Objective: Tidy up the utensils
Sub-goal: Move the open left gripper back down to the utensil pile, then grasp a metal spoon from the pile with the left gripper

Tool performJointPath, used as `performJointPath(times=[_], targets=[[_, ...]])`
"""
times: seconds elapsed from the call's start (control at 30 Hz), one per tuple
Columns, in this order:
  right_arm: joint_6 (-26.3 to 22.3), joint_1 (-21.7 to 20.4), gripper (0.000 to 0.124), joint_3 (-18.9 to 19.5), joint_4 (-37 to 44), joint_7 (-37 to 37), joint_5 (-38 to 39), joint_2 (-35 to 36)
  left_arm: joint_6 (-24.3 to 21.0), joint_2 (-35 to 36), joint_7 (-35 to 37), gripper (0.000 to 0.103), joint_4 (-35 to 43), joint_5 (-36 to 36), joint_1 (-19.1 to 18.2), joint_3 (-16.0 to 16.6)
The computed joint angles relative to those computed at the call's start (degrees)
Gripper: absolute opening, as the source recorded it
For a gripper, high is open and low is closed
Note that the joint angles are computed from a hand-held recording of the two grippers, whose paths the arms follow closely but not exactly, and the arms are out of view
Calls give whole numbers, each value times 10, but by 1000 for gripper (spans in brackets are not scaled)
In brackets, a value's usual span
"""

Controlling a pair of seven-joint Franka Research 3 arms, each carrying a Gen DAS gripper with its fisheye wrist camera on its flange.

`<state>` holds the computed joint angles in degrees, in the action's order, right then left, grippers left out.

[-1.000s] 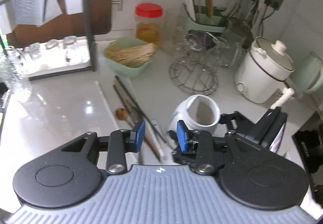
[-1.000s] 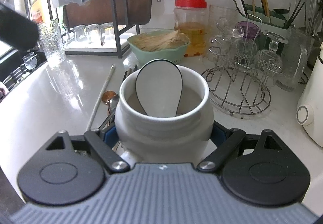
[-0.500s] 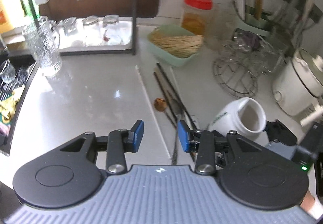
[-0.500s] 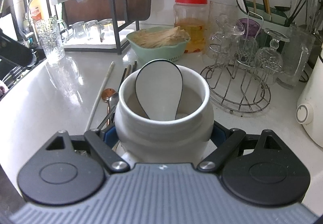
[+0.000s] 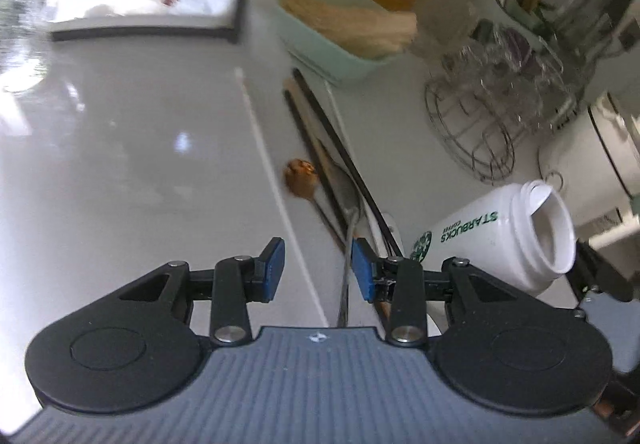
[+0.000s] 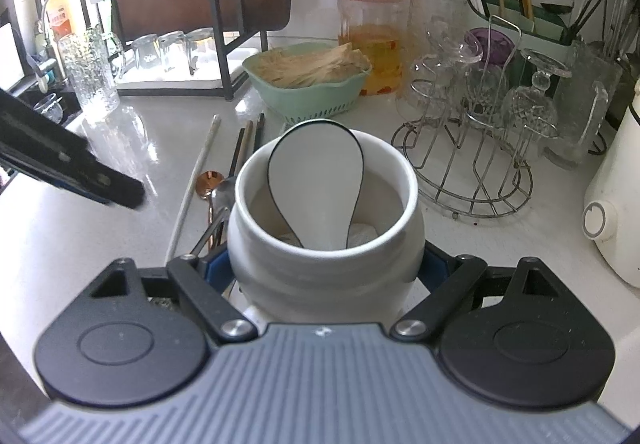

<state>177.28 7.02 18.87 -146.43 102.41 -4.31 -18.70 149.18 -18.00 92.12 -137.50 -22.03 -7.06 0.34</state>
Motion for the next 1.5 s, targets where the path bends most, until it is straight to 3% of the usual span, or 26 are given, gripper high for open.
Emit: performJointPath(times=[0.13, 0.27, 0.37, 0.53, 0.97, 1.07, 1.3, 1.43, 1.5], targets=[[-21, -15, 91, 15, 10, 22, -12, -1, -6, 45, 72, 43, 26, -77, -18, 22], [-40, -26, 91, 24, 20, 53, -34, 1, -10, 83, 127, 42, 55, -138, -4, 13], [-69, -9, 92, 7, 35, 64, -38, 13, -25, 112, 142, 40, 80, -158, 17, 1], [-97, -1, 92, 0, 51, 107, -77, 25, -42, 139, 170, 31, 111, -189, 47, -20], [-130, 31, 90, -31, 70, 147, -118, 32, -94, 190, 165, 29, 176, -174, 85, -55], [-117, 30, 93, -34, 65, 158, -126, 28, -97, 194, 164, 28, 181, -175, 88, -58], [-115, 26, 97, -31, 56, 165, -129, 11, -98, 194, 161, 17, 186, -162, 91, -63], [-132, 33, 97, -34, 58, 153, -117, 5, -101, 186, 171, 2, 187, -169, 90, -63], [-137, 39, 97, -39, 57, 143, -107, 1, -92, 175, 167, 1, 182, -155, 86, -64]])
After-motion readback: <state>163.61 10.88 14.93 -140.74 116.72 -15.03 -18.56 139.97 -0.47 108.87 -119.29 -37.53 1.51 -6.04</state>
